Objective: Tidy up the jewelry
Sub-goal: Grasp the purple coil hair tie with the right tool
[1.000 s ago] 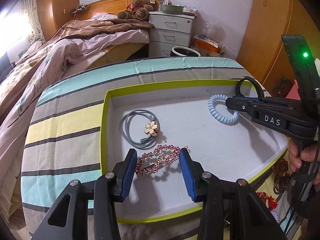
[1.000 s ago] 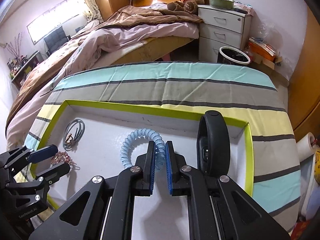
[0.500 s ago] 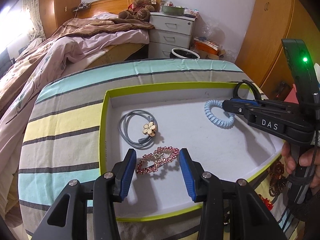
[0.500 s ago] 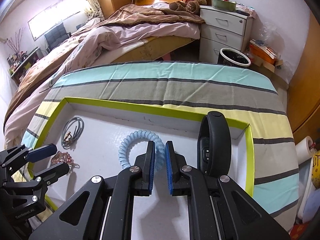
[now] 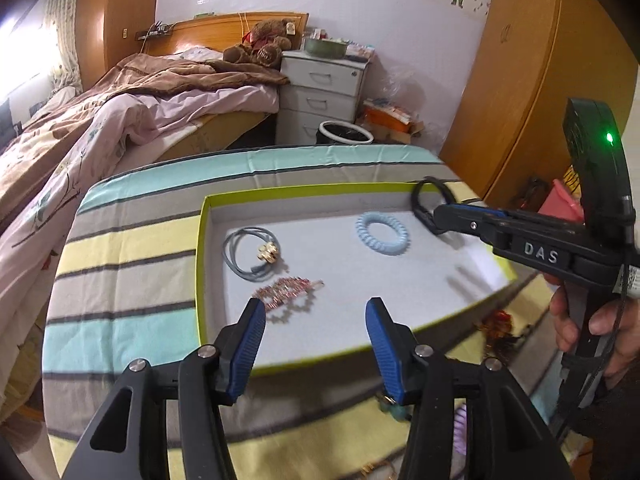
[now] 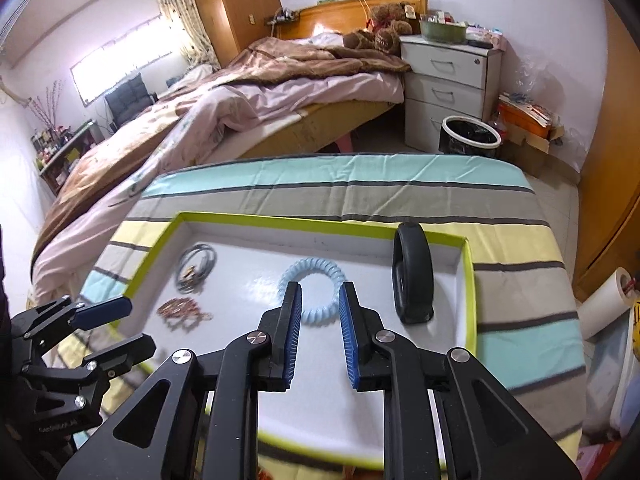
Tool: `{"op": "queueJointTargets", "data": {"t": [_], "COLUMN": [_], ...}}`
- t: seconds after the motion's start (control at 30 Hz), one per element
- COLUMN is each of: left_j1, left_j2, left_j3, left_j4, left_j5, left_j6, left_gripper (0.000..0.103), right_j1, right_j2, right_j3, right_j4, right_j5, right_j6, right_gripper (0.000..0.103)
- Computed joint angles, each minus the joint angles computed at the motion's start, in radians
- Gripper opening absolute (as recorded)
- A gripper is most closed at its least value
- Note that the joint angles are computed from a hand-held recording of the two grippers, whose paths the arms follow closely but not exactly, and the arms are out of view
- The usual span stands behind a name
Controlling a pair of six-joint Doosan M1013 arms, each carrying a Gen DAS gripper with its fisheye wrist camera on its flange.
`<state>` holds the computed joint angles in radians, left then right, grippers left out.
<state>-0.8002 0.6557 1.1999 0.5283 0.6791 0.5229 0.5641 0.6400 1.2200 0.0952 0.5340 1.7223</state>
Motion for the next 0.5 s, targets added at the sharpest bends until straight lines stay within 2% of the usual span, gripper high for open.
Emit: {"op": "queueJointTargets", "data": {"t": [0.13,0.27,0.5], "left_j1": [-0.017,-0.029,-0.058], "left_j2": [-0.024,-0.059,-0.096], "left_j3": [0.035,0.099,0.173], "left_j4": [0.03,0.035,0.049], "left_j5": [-0.006,-0.056,-0.062], "left_j6": [-0.044,-0.095,-0.155], "left_gripper": [0.052,0.052,0.052], "right_j1": [0.005,0.012,0.024], "right_j2": [-0.046,-0.089,-0.137], "right_j3": [0.072,0.146,0.245], "right_j4": [0.029,0.039,0.083], "right_j5": [-0.047,-0.083,-0.098], "right_j6": [-0.015,-0.023,-0.036], "right_gripper": [0.034,0.034,0.034]}}
